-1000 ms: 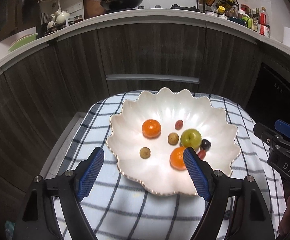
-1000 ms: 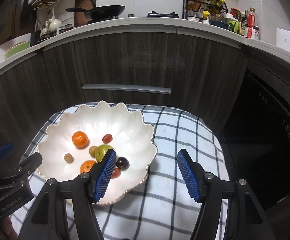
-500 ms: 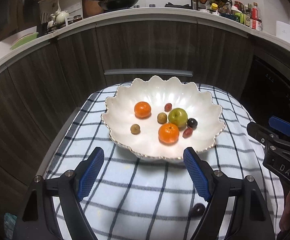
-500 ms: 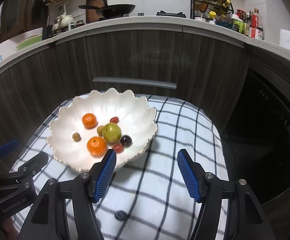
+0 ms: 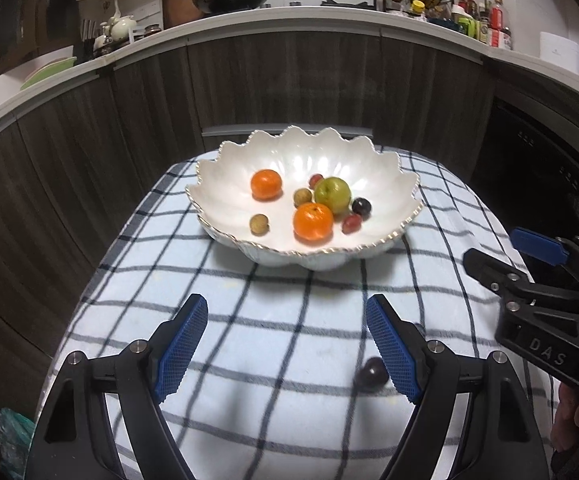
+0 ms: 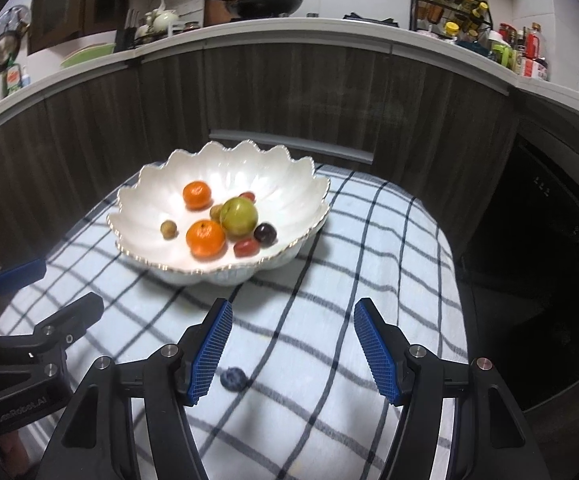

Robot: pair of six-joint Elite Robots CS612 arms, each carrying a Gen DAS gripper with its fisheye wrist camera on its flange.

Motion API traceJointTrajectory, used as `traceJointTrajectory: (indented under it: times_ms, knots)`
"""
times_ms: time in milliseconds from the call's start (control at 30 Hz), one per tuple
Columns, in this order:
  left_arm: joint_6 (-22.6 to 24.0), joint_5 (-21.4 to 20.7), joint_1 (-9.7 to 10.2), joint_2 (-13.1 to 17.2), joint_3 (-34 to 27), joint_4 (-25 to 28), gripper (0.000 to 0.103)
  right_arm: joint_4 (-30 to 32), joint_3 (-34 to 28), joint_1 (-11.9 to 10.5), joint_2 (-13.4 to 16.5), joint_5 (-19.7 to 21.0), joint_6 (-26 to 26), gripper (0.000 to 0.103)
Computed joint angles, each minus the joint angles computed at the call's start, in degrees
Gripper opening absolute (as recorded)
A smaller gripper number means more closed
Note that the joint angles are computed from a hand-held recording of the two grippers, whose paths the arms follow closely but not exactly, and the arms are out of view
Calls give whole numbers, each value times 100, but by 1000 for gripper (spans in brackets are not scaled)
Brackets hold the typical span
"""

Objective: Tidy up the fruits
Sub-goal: 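Withdraw both open grippers from the bowl toward the last plum and blueberry, then close the left gripper on the dark plum while right closes on the blueberry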

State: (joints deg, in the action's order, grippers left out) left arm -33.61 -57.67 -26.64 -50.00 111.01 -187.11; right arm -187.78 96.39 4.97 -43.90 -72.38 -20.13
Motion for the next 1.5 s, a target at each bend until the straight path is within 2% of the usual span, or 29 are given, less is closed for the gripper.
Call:
traceJointTrajectory:
  times_ms: [100,400,767,900,1033,1133,1400,1500]
  knots:
    - [-125,41,-61,7,19,126,81,56,38,-38,6,129,-146,64]
    - [-48,-36,-160,151,14,42,81,305,89,-129,55,511,-719,64]
    - [-121,-552,-174,331,-30,-12,81,853,1,-187,160,785,-1385,64]
    - [-79,-621,-202,418,-74,-3,81,1059,-47,-220,191,921,-1641,63]
    - [-105,-667,-191,470,-129,77,77,1279,-85,-229,210,1030,-1966,63]
    - [-62,-684,-189,500,-165,110,75,1516,-137,-223,228,1072,-2195,57]
    - [-44,-736,-156,561,-243,123,66,1953,-309,-191,273,1173,-2535,55]
    - [0,-757,-147,584,-269,158,62,2132,-369,-166,289,1180,-2682,50]
